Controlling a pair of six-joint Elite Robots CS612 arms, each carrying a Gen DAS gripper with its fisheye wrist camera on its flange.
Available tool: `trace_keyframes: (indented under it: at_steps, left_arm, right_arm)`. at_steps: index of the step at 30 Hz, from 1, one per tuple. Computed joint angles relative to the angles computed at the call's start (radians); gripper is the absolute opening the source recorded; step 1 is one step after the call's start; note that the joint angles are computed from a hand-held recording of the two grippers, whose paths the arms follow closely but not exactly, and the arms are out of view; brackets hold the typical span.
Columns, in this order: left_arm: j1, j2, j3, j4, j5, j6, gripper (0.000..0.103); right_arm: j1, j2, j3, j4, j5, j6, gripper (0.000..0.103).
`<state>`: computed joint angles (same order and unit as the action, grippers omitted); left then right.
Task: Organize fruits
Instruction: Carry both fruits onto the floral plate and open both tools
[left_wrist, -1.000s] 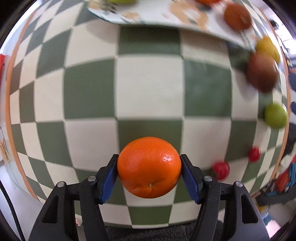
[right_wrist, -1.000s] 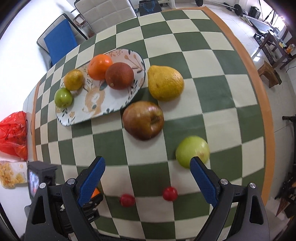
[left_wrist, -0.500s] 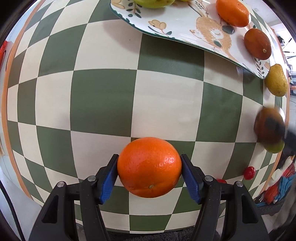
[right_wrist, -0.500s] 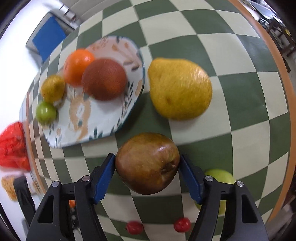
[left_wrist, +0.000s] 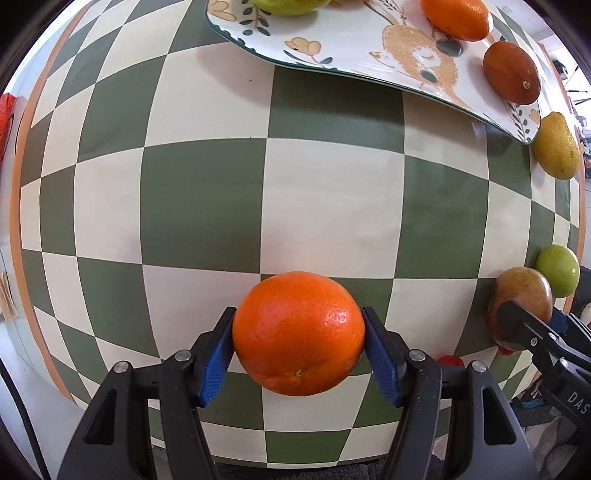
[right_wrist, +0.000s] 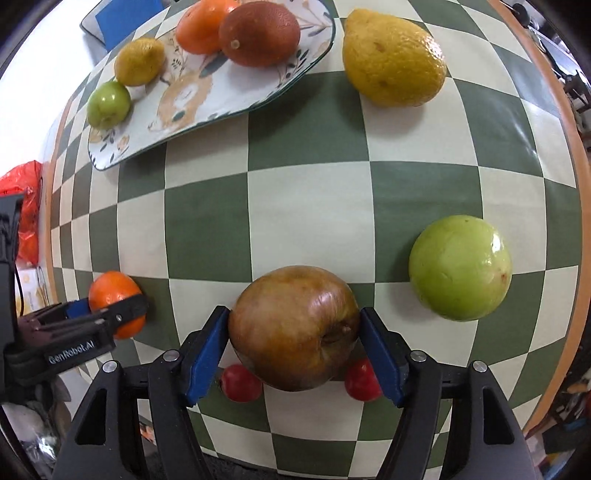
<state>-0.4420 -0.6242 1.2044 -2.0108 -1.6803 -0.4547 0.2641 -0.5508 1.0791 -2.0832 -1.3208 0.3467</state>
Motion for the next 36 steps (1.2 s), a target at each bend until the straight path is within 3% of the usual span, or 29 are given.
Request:
trace_keyframes:
  at_steps: [4, 7, 10, 16, 20, 24, 28, 31, 36]
  left_arm:
    - [-0.012, -0.014, 0.020, -0.012, 0.014, -0.001, 0.063]
    - [-0.012, -0.027, 0.027, -0.023, 0.012, 0.011, 0.062]
    - [-0.002, -0.035, 0.011, -0.043, -0.057, -0.019, 0.062]
    - [0.035, -0.009, -0.086, -0.106, -0.165, -0.106, 0.062]
    - [0.075, 0.055, -0.190, -0.099, -0.274, -0.218, 0.062]
    - [0.093, 0.107, -0.281, -0.049, -0.293, -0.246, 0.063]
    - [0.085, 0.148, -0.366, 0.028, -0.237, -0.211, 0.063]
    - [0.088, 0.169, -0.401, 0.064, -0.243, -0.190, 0.063]
    - [0.088, 0.207, -0.464, 0.127, -0.240, -0.159, 0.063]
  right_arm:
    - [-0.007, -0.001, 0.017, -0.013, 0.026, -0.002, 0.073]
    - [-0.002, -0.004, 0.020, -0.015, 0.009, -0.022, 0.073]
    - [-0.004, -0.014, 0.042, -0.052, 0.036, -0.005, 0.073]
    - [-0.045, -0.023, 0.094, -0.281, 0.261, 0.218, 0.073]
    - [-0.060, 0.010, 0.040, -0.378, 0.321, 0.324, 0.073]
    - [-0.061, 0.057, -0.057, -0.389, 0.300, 0.368, 0.073]
    - [-0.054, 0.098, -0.152, -0.313, 0.245, 0.319, 0.073]
    - [-0.052, 0.125, -0.212, -0.244, 0.217, 0.277, 0.073]
    - [-0.051, 0.153, -0.248, -0.210, 0.232, 0.245, 0.073]
